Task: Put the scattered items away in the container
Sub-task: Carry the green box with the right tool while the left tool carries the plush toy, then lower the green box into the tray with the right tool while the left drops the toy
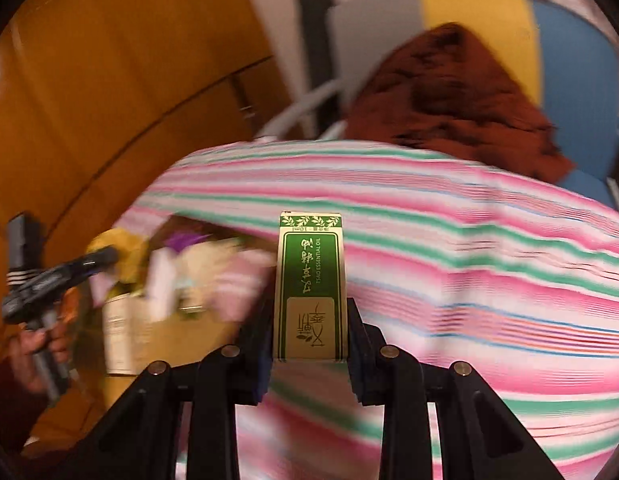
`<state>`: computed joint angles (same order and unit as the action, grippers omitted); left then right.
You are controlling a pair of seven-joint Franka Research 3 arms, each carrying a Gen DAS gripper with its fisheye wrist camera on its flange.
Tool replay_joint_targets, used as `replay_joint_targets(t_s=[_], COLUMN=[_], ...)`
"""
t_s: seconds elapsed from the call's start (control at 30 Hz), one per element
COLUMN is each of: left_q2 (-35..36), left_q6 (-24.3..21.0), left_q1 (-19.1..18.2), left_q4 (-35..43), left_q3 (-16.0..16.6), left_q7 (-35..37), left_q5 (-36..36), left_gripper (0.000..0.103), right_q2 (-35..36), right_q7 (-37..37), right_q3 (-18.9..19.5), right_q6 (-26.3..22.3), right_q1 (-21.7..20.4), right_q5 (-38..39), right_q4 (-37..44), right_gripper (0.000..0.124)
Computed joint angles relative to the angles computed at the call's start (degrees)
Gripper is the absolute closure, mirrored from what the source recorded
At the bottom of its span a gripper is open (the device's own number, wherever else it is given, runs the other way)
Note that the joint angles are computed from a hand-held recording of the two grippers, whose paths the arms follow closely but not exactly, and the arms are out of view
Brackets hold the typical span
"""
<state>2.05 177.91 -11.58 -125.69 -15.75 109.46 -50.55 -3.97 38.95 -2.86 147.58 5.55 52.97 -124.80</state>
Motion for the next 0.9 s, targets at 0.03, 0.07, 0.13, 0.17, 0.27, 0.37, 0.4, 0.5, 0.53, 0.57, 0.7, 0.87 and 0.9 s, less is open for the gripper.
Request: replay_joint_targets(t_s=[0.03,0.07,0.13,0.17,0.27,0.37,0.4,0.5,0.53,0.57,0.7,0.87,0.9], left_q2=[0.1,0.2,0.3,0.4,0.8,0.8,0.5,-0.8,-1.4,-2.1,-4.5,-6.8,-7.2], left_q6=[-0.5,-1.6,-2.4,-3.1,-4.2,-4.8,-4.2,-4.1,-3.9,-3.2,0.0,0.9,1.2], left_q1=[0.1,0.3,-0.1,-0.3,-0.9,-1.2,-1.3,-1.2,-1.4,-1.7,-3.6,-5.2,-5.3], left_q4=[0.4,1.1,1.6,1.8,2.4,2.3,2.1,1.7,1.3,0.8,-1.1,-2.9,-3.3], left_q3=[-0.3,-0.9,-1.0,-0.8,-0.9,-0.5,-0.5,-0.4,0.0,0.4,2.1,3.6,3.7], left_q7=[1.7,6.0,9.7,10.0,12.8,10.9,10.7,14.9,15.7,17.0,23.1,30.1,31.4], left_q5=[-1.6,-6.0,-9.4,-9.3,-11.1,-8.6,-8.8,-15.4,-16.8,-18.8,-26.6,-36.4,-38.1], left_gripper=[0.059,0.059,0.059,0.059,0.058,0.046,0.044,0.040,0.038,0.038,0.037,0.037,0.037], right_q2=[0.0,0.2,0.3,0.5,2.1,3.1,3.1,3.4,3.9,4.1,5.2,4.6,3.7], right_q7=[-0.1,-0.1,0.5,1.4,5.0,7.7,8.6,10.0,10.3,10.8,12.9,12.7,11.8], right_q3=[0.7,1.3,2.7,3.3,4.2,4.8,5.1,5.2,5.2,5.3,5.6,5.9,5.9], right_q6=[-1.1,-1.8,-1.3,-0.9,-1.0,-0.5,-0.1,-0.1,0.1,0.2,0.0,1.0,2.4], right_q1=[0.8,1.5,3.1,3.9,5.3,6.3,6.6,6.9,7.1,7.2,7.4,7.6,7.6], right_q5=[0.8,1.2,1.3,0.9,-0.6,-1.8,-2.7,-4.3,-4.8,-5.5,-7.5,-5.8,-3.8], right_q4=[0.2,0.3,-0.1,-0.1,0.7,1.1,1.0,1.1,1.4,1.4,2.0,1.4,0.5], right_gripper=[0.093,0.093,0.093,0.093,0.093,0.093,0.093,0.093,0.093,0.093,0.092,0.052,0.051])
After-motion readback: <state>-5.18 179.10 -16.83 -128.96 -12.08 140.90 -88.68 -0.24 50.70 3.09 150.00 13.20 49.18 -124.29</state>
